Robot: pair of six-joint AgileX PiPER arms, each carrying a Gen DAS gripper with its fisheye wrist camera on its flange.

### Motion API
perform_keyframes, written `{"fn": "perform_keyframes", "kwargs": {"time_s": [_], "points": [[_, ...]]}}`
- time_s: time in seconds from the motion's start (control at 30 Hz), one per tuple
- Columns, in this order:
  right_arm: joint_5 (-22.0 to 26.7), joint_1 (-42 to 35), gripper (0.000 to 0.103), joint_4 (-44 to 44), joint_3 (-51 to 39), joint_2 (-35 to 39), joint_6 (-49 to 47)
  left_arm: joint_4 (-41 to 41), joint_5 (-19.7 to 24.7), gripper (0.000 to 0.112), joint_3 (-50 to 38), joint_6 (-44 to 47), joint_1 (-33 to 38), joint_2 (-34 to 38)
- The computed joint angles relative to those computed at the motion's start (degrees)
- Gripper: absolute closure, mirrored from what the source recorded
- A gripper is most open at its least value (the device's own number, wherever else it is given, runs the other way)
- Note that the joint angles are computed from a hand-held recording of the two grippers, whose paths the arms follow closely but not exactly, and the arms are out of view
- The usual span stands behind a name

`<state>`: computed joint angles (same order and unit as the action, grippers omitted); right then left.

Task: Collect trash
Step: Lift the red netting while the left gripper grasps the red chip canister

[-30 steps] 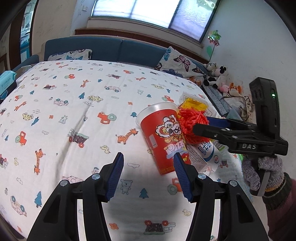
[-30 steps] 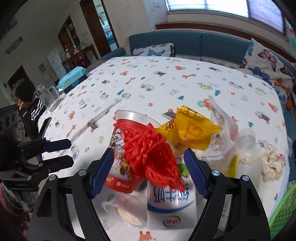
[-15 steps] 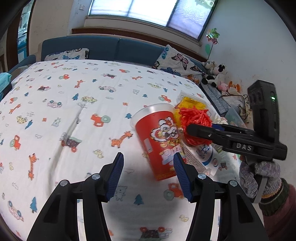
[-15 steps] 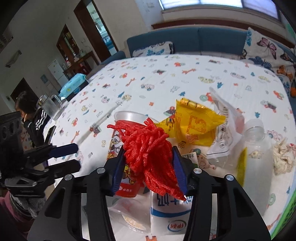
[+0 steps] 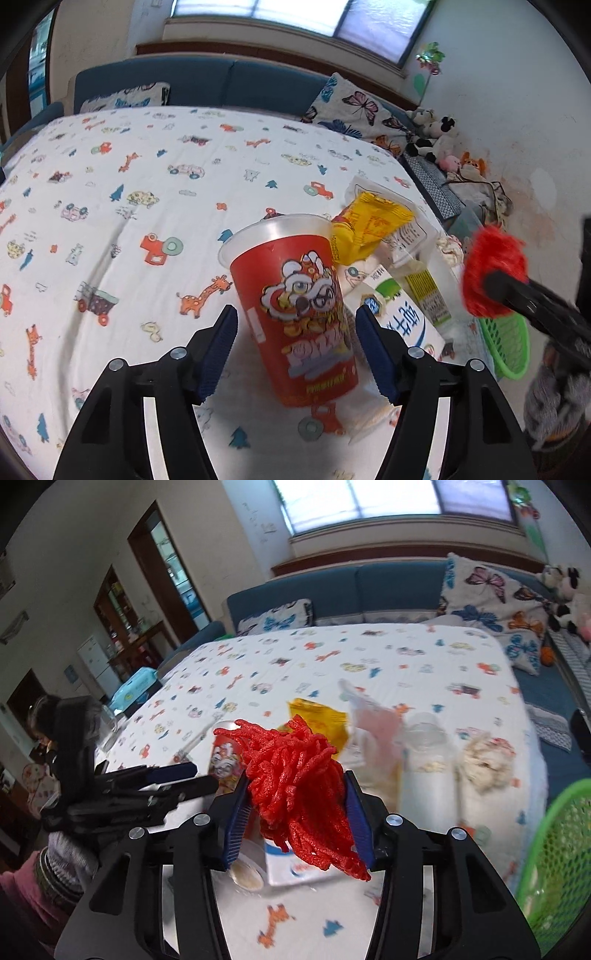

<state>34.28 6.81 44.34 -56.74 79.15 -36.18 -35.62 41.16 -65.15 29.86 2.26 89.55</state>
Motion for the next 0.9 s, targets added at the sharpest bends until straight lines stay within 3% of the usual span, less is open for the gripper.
{"fn": "perform_keyframes", "kwargs": {"time_s": [0.43,0.9], "points": [[1.85,-9.54,0.054,0.73,8.94,-8.9,-3.16,6.14,-0.13,0.044,-6.33,-12.64,-3.59,7.53],[4.28,-18.72,0.054,2.18,14.1,-12.37,-7.45,0.58,-0.5,0.045,-4.01,-7.17,-1.95,6.27]]}}
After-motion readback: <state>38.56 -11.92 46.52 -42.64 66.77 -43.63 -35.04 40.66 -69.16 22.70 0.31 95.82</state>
